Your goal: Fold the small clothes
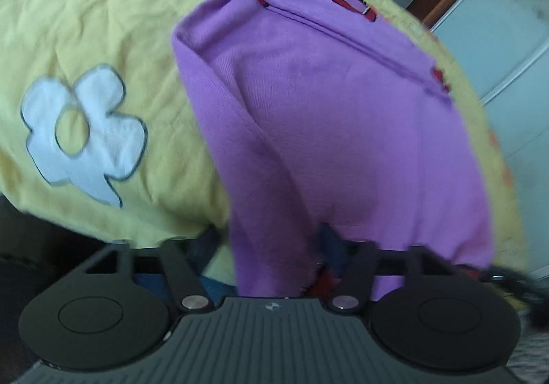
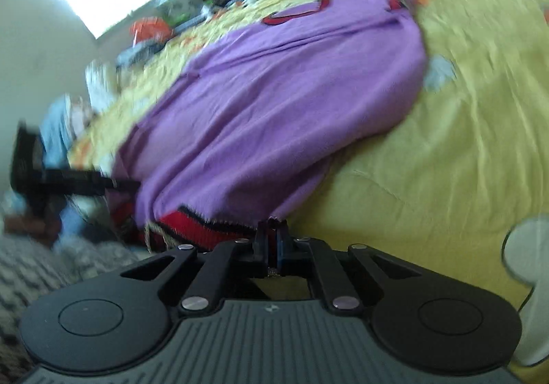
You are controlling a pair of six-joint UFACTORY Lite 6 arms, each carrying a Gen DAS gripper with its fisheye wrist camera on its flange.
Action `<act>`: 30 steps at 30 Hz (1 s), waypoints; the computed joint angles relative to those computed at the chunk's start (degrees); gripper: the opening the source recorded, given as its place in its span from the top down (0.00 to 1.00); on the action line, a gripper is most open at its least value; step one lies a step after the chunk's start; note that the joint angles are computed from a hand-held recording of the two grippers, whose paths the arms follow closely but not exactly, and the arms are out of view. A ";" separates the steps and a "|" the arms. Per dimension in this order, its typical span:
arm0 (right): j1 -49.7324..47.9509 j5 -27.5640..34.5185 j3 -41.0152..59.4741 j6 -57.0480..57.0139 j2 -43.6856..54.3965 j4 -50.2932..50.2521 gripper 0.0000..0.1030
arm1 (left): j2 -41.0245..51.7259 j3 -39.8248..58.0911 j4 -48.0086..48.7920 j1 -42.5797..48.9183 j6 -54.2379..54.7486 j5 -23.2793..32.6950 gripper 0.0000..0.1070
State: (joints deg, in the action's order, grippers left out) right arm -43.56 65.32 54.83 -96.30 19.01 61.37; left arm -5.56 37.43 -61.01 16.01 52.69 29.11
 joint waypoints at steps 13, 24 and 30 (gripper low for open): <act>-19.39 24.87 16.70 14.32 0.12 2.70 0.97 | -4.26 -0.77 -8.09 20.70 8.34 26.45 0.91; -15.80 1.95 11.76 9.27 -2.55 -6.90 0.94 | -15.96 -8.21 7.01 17.16 4.34 11.78 0.56; -14.18 4.80 12.08 10.09 -1.35 -3.03 0.65 | -13.90 -9.14 0.21 10.76 8.23 3.38 0.10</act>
State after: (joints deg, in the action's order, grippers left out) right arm -57.74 70.12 66.91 -86.21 17.66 58.34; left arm -19.46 28.29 -60.80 26.77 60.91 32.49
